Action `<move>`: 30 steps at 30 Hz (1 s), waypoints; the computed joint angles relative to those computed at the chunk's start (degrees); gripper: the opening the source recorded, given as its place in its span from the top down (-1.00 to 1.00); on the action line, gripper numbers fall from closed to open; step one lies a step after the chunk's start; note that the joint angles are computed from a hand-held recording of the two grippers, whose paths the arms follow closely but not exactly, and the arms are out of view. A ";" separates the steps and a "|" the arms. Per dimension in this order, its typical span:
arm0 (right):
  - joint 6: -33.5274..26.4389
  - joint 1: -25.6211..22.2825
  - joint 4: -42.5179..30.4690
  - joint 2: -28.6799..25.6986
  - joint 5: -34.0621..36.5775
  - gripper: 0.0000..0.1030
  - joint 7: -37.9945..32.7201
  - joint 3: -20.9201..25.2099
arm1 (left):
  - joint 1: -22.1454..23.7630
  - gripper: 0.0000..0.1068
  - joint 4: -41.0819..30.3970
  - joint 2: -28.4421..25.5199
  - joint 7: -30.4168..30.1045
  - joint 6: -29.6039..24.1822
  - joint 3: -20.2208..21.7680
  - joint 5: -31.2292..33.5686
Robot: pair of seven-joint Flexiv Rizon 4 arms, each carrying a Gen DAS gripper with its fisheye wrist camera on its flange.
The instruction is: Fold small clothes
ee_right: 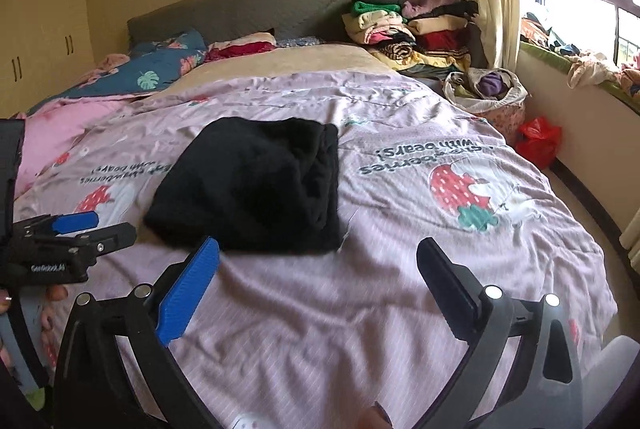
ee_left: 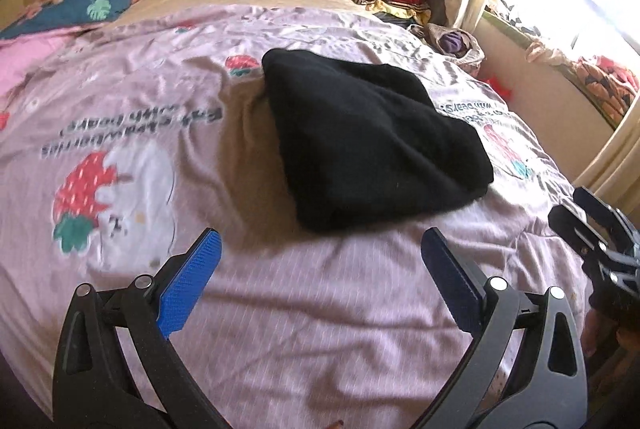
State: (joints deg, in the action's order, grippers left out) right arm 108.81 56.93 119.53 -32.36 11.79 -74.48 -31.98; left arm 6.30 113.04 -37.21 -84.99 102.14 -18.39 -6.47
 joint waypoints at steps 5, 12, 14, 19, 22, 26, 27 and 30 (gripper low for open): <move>0.47 3.87 1.92 -0.02 1.91 -0.91 -0.26 -2.18 | -0.82 -0.75 2.34 1.08 -0.99 1.25 1.78 0.18; -0.59 6.50 3.22 0.14 2.23 -0.91 1.44 -4.75 | -0.29 -0.75 4.22 2.52 -1.89 2.11 1.93 1.22; -0.60 7.16 3.56 0.21 2.10 -0.91 1.70 -5.44 | -0.37 -0.75 4.41 2.82 -2.13 2.15 2.18 1.31; -0.54 7.31 3.67 0.07 1.79 -0.91 2.11 -5.68 | -1.63 -0.75 4.74 3.46 -2.59 2.06 3.67 1.06; -0.63 7.74 4.06 0.33 1.60 -0.91 2.25 -6.13 | -1.64 -0.75 4.84 3.57 -2.65 1.72 3.67 1.03; -0.89 8.44 4.67 0.65 1.43 -0.91 2.43 -6.79 | -2.21 -0.75 4.98 3.82 -2.44 1.52 4.27 0.97; -0.88 8.40 4.67 0.65 1.35 -0.91 2.50 -6.76 | -2.13 -0.75 5.01 3.74 -2.34 1.71 4.22 1.06; -1.25 9.19 4.89 0.47 1.37 -0.91 2.86 -7.65 | -2.04 -0.75 5.21 3.77 -2.18 1.92 4.04 1.26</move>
State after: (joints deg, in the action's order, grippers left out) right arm 107.56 66.12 124.43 -31.90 13.16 -71.62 -39.63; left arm 4.26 118.26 -33.44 -87.17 104.06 -14.35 -5.20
